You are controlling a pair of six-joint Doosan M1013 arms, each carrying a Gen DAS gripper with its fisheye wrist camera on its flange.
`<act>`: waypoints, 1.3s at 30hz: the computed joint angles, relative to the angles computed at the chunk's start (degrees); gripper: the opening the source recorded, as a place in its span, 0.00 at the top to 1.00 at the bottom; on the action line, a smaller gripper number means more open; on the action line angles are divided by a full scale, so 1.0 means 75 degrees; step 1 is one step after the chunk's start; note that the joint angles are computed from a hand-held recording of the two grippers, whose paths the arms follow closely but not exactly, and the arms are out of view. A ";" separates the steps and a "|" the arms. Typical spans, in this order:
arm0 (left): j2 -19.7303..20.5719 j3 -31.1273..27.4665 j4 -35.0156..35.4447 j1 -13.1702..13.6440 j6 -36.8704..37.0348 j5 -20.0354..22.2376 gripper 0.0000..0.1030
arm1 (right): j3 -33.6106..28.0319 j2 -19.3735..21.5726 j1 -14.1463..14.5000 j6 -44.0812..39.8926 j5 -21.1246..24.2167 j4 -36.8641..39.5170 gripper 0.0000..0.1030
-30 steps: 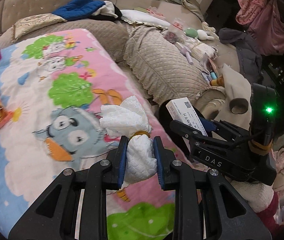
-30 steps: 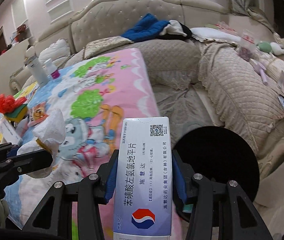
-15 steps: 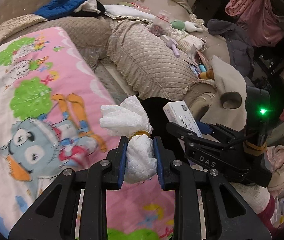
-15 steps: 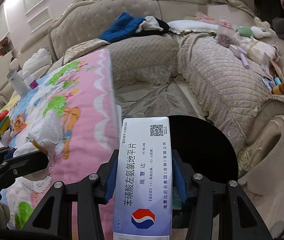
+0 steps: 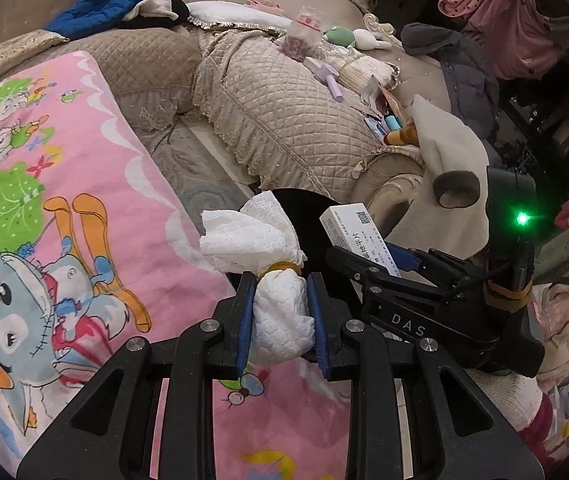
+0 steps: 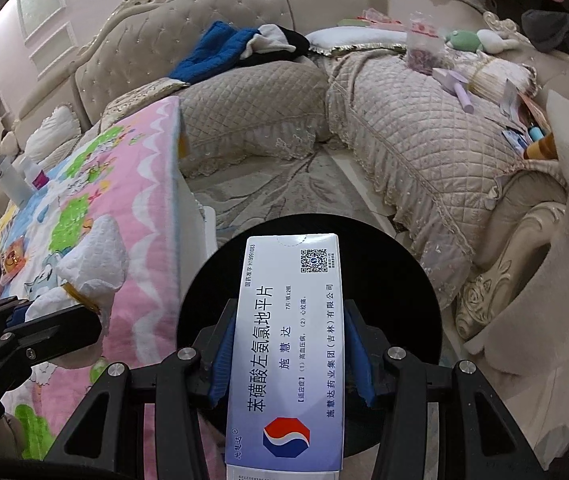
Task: Collect trash
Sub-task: 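Carry both items over the black bin, open the right tool then the left tool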
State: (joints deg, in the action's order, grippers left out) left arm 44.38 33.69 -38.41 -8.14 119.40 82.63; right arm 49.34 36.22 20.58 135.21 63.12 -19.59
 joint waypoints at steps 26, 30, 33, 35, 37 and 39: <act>0.0195 -0.0221 -0.0516 0.0071 -0.0191 0.0288 0.44 | 0.0094 -0.0045 -0.0106 0.0354 -0.0018 0.0015 0.54; 0.0161 -0.0175 -0.0399 0.0071 -0.0144 0.0268 0.44 | 0.0110 -0.0053 -0.0101 0.0413 0.0054 -0.0011 0.53; 0.0076 -0.0046 -0.0193 0.0059 -0.0040 0.0085 0.44 | 0.0104 -0.0057 -0.0085 0.0439 0.0092 -0.0032 0.53; -0.0003 0.0076 -0.0018 0.0064 0.0023 -0.0066 0.44 | 0.0077 -0.0044 -0.0068 0.0409 0.0117 -0.0020 0.53; -0.0070 0.0176 0.0143 0.0074 0.0047 -0.0225 0.44 | 0.0039 -0.0026 -0.0048 0.0351 0.0142 0.0005 0.52; -0.0143 0.0289 0.0294 0.0092 0.0061 -0.0405 0.44 | -0.0001 -0.0005 -0.0028 0.0292 0.0153 0.0048 0.52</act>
State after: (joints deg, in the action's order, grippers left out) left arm 43.31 35.86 -36.20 -7.45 119.86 79.59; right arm 49.33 36.19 20.37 137.41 64.27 -19.23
